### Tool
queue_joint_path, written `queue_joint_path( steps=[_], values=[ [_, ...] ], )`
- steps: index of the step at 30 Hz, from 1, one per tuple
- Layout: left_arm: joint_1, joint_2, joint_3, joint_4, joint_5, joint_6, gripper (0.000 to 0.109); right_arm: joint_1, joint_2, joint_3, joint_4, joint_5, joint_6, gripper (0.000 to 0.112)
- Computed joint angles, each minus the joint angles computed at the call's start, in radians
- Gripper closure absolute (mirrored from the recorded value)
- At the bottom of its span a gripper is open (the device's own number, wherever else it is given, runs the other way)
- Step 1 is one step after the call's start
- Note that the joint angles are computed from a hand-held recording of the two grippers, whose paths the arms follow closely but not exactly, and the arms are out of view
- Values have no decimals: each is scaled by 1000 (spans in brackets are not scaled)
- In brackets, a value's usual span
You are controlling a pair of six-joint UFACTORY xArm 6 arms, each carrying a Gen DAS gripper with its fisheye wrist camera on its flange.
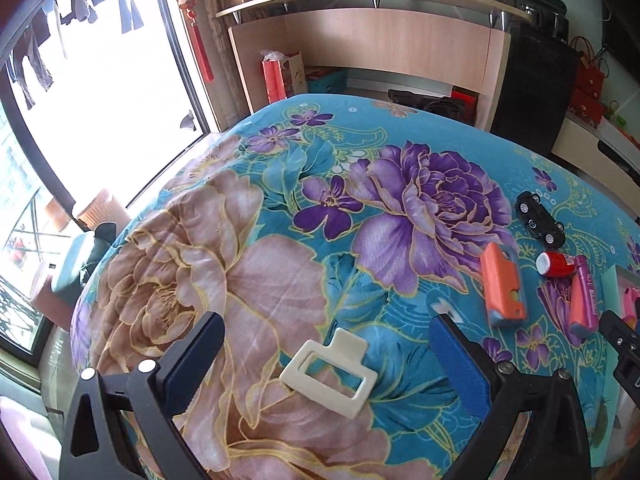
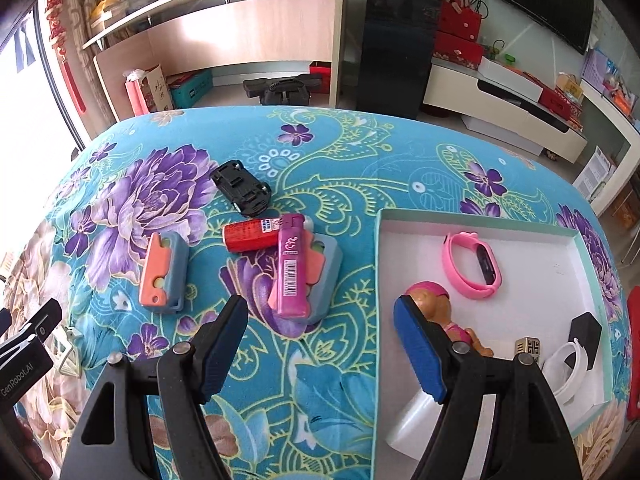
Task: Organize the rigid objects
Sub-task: 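Grasp the cream plastic clip with the left tool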
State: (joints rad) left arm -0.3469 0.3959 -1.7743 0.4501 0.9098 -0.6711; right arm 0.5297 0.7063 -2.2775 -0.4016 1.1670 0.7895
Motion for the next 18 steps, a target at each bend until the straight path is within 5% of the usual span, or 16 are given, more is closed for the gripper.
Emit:
queue_joint_path(
  steps=[18],
  values=[
    [35,-30,114,-159,-30,75,6,28,177,-262,95,86,-104,36]
  ],
)
